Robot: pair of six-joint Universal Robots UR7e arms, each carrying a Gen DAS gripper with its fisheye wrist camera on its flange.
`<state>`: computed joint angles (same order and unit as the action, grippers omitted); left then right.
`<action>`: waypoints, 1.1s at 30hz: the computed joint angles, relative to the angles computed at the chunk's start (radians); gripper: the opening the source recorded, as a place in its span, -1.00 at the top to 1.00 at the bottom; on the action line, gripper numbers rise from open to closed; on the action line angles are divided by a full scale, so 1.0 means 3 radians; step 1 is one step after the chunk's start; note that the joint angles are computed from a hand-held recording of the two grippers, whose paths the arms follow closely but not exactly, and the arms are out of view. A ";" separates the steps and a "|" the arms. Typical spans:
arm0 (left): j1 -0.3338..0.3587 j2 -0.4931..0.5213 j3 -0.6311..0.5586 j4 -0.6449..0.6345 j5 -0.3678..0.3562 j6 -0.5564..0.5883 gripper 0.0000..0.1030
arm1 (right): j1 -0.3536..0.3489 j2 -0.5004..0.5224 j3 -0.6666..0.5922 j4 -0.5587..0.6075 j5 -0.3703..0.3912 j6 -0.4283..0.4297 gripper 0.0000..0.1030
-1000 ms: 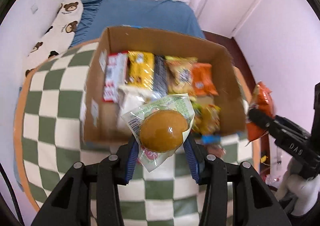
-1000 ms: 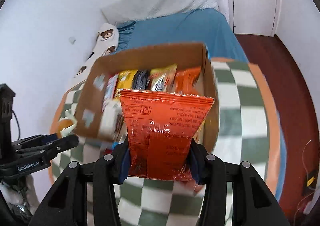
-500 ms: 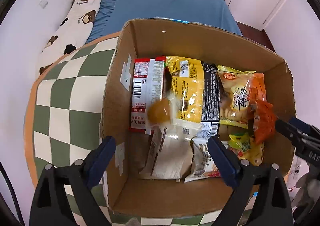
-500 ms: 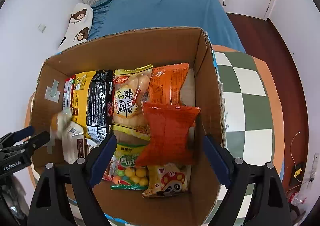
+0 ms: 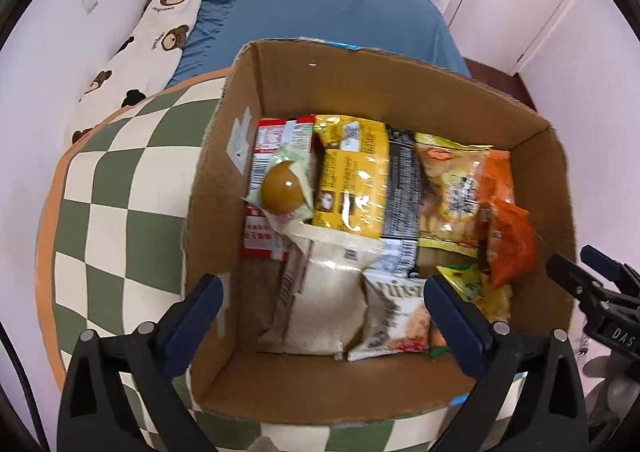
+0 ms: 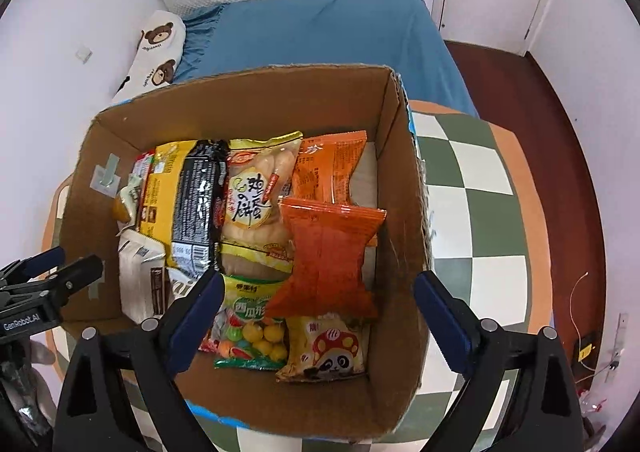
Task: Organize snacks
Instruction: 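Carry both packets into the box and open both tools, then grasp the red triangle packet with the left tool while the right tool grasps the brown cookie packet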
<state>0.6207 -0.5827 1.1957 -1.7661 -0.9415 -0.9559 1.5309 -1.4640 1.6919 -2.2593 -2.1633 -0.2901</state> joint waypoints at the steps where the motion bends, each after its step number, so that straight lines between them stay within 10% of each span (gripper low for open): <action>1: -0.0023 -0.0013 0.0026 -0.0023 0.0011 -0.0009 -1.00 | 0.0016 -0.0047 0.0051 -0.0042 0.0004 -0.0022 -0.89; 33: -0.0926 -0.0500 0.0630 -0.0122 0.0776 -0.0351 -1.00 | 0.0556 -0.1405 0.0901 -0.0466 0.0125 -0.0200 -0.90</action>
<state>0.3430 -0.7327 1.3847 -1.8026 -0.7088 -1.0614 1.6978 -1.8856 1.9621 -2.3991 -2.1257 -0.3502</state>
